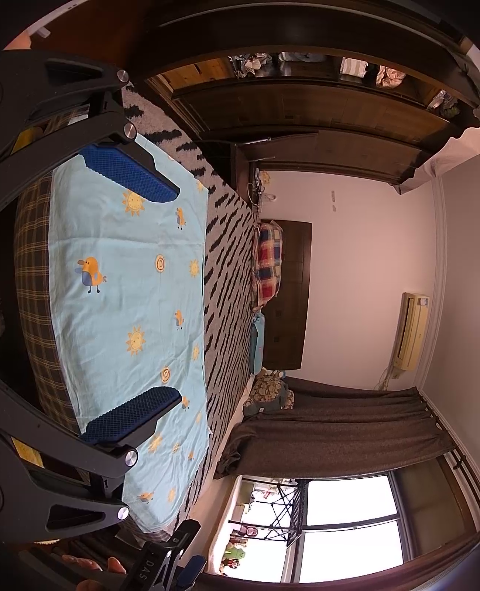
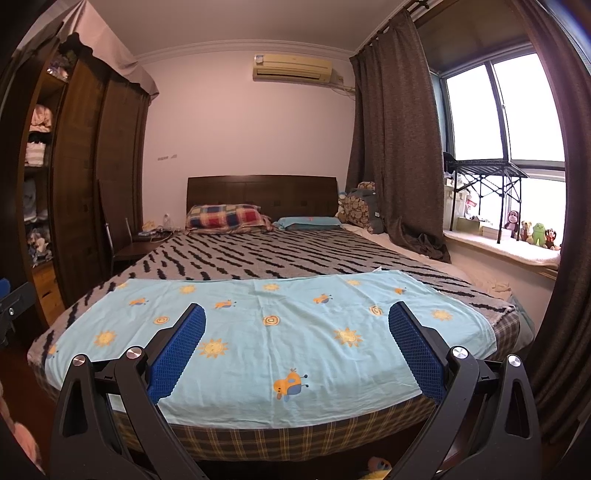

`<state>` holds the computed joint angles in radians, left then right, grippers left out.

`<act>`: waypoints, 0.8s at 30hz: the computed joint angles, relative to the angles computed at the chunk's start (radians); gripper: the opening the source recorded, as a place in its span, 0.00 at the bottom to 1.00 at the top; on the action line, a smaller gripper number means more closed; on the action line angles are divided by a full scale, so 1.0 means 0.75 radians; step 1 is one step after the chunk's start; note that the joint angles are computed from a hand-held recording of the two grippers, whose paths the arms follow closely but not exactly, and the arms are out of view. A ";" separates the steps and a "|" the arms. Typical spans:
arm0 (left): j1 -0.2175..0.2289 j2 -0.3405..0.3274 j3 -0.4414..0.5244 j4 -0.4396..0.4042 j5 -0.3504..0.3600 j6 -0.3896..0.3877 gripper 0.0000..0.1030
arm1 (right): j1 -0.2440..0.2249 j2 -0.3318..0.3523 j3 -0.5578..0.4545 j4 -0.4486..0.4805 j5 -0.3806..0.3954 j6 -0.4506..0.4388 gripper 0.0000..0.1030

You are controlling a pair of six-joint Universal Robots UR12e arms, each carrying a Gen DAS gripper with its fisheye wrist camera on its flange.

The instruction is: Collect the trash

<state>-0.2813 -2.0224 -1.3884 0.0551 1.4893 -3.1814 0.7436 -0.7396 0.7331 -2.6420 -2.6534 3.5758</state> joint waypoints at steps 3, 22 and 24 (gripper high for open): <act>-0.001 0.000 0.000 0.000 0.002 -0.001 0.92 | 0.000 0.001 -0.002 0.000 0.004 -0.004 0.97; -0.002 -0.004 0.004 -0.016 0.009 0.005 0.92 | -0.002 0.011 -0.025 0.050 0.028 0.016 0.97; 0.000 -0.008 0.009 -0.025 0.007 0.008 0.92 | -0.003 0.014 -0.031 0.060 0.033 0.017 0.97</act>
<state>-0.2813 -2.0280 -1.3815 0.0366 1.4942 -3.1752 0.7415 -0.7290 0.7095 -2.5969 -2.6287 3.5885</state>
